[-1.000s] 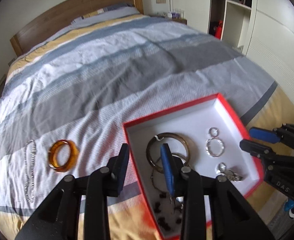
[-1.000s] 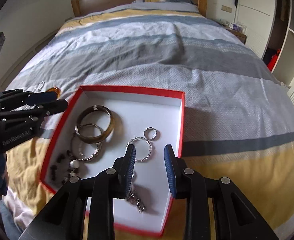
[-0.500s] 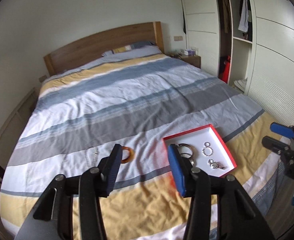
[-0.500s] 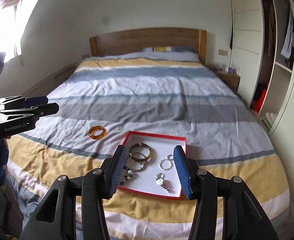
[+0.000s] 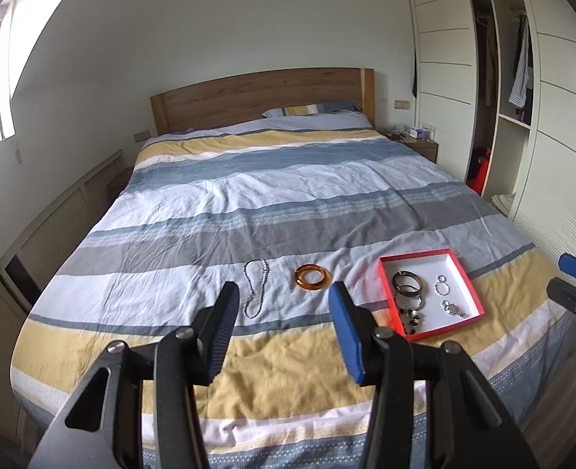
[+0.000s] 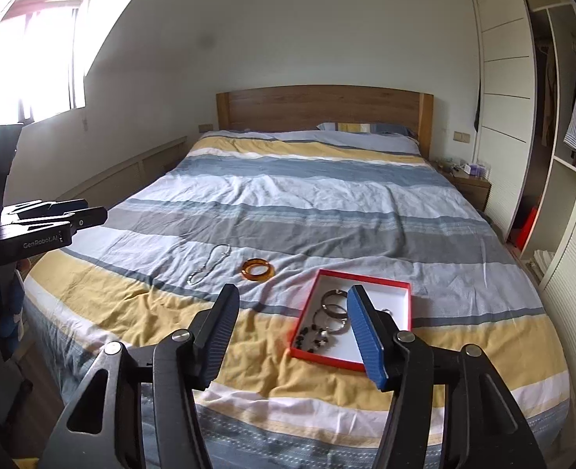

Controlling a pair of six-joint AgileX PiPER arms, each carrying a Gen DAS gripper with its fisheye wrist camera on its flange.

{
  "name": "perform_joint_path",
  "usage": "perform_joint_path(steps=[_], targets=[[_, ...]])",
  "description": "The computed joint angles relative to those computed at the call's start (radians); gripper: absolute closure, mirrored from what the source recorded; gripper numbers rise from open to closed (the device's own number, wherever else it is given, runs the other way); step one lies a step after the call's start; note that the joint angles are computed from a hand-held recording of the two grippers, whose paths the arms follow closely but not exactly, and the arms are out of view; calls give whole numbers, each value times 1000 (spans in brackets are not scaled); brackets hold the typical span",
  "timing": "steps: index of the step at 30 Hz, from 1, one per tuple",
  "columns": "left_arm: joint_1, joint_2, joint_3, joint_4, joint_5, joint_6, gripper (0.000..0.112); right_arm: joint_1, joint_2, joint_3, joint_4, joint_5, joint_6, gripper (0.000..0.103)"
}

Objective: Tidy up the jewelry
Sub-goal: 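Lift both open grippers out of the box and move toward the remaining jewelry, then grasp the silver chain necklace with the left gripper while the right grasps the amber bangle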

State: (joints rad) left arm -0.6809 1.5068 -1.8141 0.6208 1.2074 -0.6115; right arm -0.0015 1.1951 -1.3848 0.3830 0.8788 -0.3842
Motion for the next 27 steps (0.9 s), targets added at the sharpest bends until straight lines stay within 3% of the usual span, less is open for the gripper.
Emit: perform_joint_path(steps=[3, 7, 15, 21, 27], targets=[[25, -37, 28, -5, -5, -2, 66, 66, -7, -9, -66, -8, 71, 46], [88, -59, 42, -26, -31, 15, 55, 139, 12, -47, -134, -13, 135, 46], [330, -46, 155, -210, -187, 124, 54, 240, 170, -127, -203, -58, 207, 46], [463, 86, 214, -341, -340, 225, 54, 292, 390, -217, -198, -112, 219, 46], [528, 319, 142, -457, -446, 300, 54, 298, 686, -452, -181, -72, 213, 46]])
